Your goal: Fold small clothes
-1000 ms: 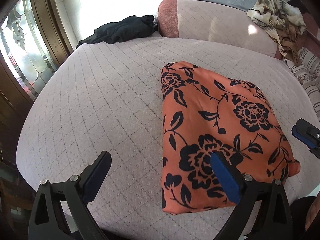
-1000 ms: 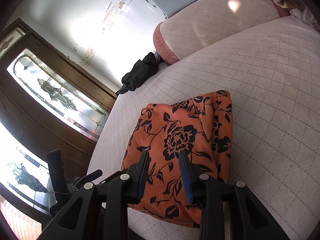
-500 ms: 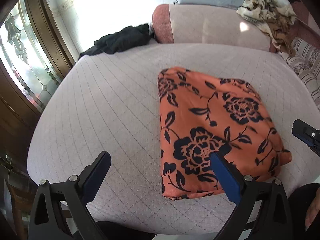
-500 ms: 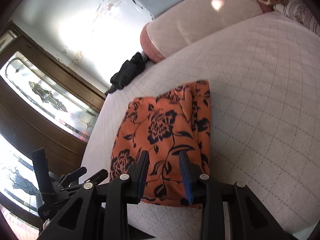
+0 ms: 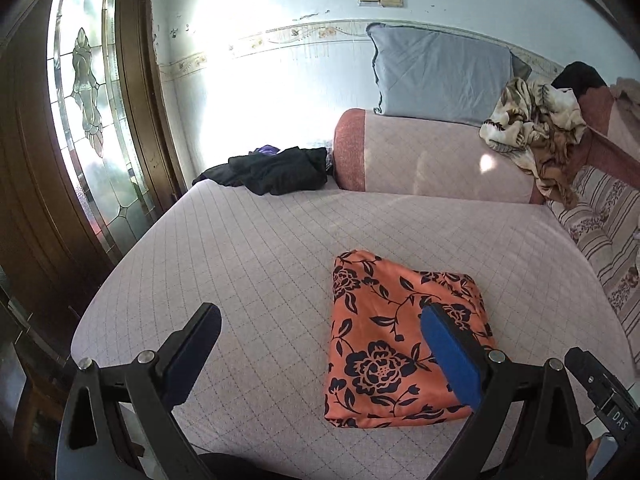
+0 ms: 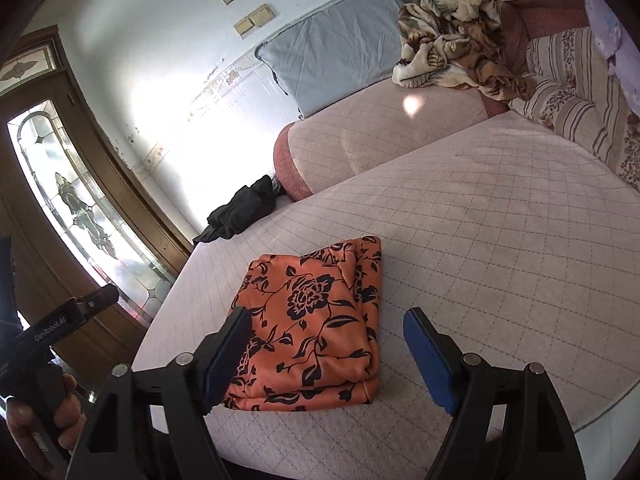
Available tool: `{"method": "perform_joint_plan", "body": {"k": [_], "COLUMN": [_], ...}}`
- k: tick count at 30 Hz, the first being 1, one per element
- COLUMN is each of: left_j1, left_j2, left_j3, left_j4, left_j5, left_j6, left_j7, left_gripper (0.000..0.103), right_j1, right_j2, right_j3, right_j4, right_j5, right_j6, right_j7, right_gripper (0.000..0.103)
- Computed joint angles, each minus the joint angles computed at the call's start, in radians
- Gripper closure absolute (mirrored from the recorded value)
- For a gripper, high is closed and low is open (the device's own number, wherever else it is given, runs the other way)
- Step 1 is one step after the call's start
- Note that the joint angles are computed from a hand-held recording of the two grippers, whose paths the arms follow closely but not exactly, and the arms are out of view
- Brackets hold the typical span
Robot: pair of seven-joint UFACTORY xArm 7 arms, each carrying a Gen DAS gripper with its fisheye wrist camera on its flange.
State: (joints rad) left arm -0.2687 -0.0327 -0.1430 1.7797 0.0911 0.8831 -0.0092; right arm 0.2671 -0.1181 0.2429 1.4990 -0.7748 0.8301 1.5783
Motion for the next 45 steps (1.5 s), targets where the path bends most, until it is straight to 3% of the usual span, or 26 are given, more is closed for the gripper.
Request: {"method": "perform_joint_plan", "body": {"k": [7,18,26,45], "left_j1": [0.018,0.04,0.053,0.083], "left_j2": [-0.015,-0.038,-0.045,-0.038], "left_j3": [0.01,0.015,0.024,0.044], "left_j4": [-0.013,-0.06,-0.082,-0.1], "left_j5": [0.026,0.046,0.006,-0.057], "left_j6": [-0.025,-0.085,-0.086,-0.075], "left_j7": [-0.031,-0.022,0.002,0.028], "left_gripper": [0.003,0.003,0.003,0.003], "right_j1": [0.069,0.266,0.335,0.382], "right_j2": [0.104,0.261,0.306,0.389], "right_j3": [0.016,-0.065,-0.121,-0.179], "right_j4": [0.199,0.46,0.515,0.602], "right_j5": [-0.056,-0.155,-0.164,-0.086], "right_j6": [0.149,0.295,0.346,0.416], "right_j7": [-0.093,-0.234,-0.269,-0.324], "right_gripper": [0.022,0.022,0.022,0.022]}}
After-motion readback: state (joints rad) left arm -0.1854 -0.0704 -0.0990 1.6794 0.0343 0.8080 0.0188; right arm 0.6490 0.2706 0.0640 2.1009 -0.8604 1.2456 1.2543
